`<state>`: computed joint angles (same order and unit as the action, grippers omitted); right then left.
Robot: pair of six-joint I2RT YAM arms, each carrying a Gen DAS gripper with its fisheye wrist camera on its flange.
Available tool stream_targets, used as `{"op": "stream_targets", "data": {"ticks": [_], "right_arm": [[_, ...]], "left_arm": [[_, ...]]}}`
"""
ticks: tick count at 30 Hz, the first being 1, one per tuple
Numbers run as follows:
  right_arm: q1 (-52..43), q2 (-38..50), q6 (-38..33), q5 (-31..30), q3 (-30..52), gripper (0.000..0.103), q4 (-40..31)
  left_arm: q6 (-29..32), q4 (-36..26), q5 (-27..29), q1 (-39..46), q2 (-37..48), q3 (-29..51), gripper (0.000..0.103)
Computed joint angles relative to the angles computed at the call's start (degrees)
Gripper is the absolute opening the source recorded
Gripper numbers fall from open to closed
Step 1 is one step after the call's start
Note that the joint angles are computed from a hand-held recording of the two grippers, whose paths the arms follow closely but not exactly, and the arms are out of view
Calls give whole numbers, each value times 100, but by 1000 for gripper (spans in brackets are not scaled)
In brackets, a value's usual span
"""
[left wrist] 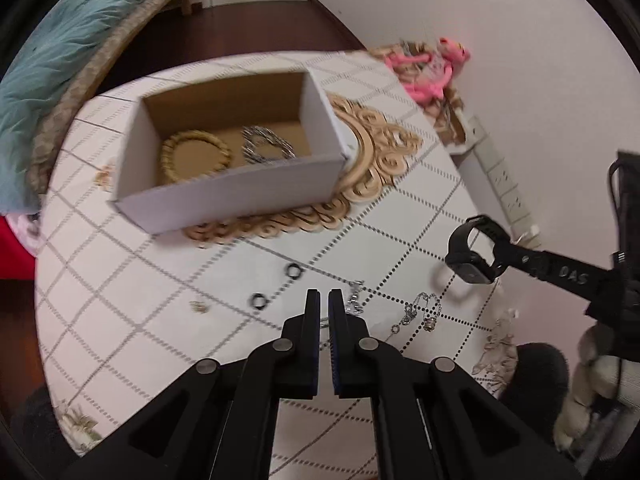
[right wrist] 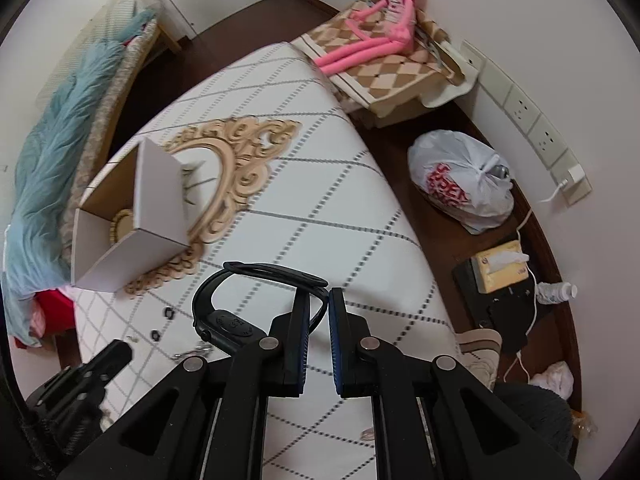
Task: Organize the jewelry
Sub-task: 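Grasp the silver chain earring with the left tool while the right tool holds the watch band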
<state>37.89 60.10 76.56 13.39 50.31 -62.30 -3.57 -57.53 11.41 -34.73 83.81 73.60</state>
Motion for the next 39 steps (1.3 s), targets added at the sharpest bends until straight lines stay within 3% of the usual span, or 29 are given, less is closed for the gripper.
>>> {"op": "stream_targets", "data": {"ticks": [5, 9, 11, 12, 14, 22, 23, 25, 26, 27, 28, 35, 39], "right_arm": [[164, 163, -31, 129, 386, 10, -38], [224, 291, -51, 226, 592, 10, -98], [248, 275, 18, 234, 544, 10, -147], [256, 252, 60, 229, 497, 10, -180], [244, 180, 121, 203, 370, 10, -232], [28, -328, 324, 82, -219, 10, -407], [-13, -368, 316, 67, -262, 10, -414], [-81, -433, 302, 45, -327, 10, -425], [-120, -459, 289, 38, -360, 10, -421], [-158, -484, 271, 26, -387, 10, -414], [-190, -494, 262, 7, -419, 10, -390], [-162, -422, 282, -45, -448, 10, -228], [-14, -379, 347, 26, -293, 10, -248]], "left_arm": [[222, -417, 297, 472, -173, 423, 2], [18, -343, 543, 389, 154, 489, 8], [-49, -304, 521, 192, 411, 398, 31], [-132, -221, 445, 51, 508, 344, 55], [-201, -18, 490, -170, 672, 185, 57], [-259, 565, -637, -1267, 1291, 18, 54], [-234, 581, -708, -1343, 1351, 3, 49], [-140, 717, -967, -1480, 1288, -107, 26], [-105, 767, -1089, -1528, 1257, -157, 24], [-76, 811, -1112, -1542, 1243, -190, 15], [-67, 857, -1040, -1504, 1234, -221, 4], [-115, 1042, -388, -1036, 1073, -516, 2], [-156, 726, 148, -578, 681, -466, 2]]}}
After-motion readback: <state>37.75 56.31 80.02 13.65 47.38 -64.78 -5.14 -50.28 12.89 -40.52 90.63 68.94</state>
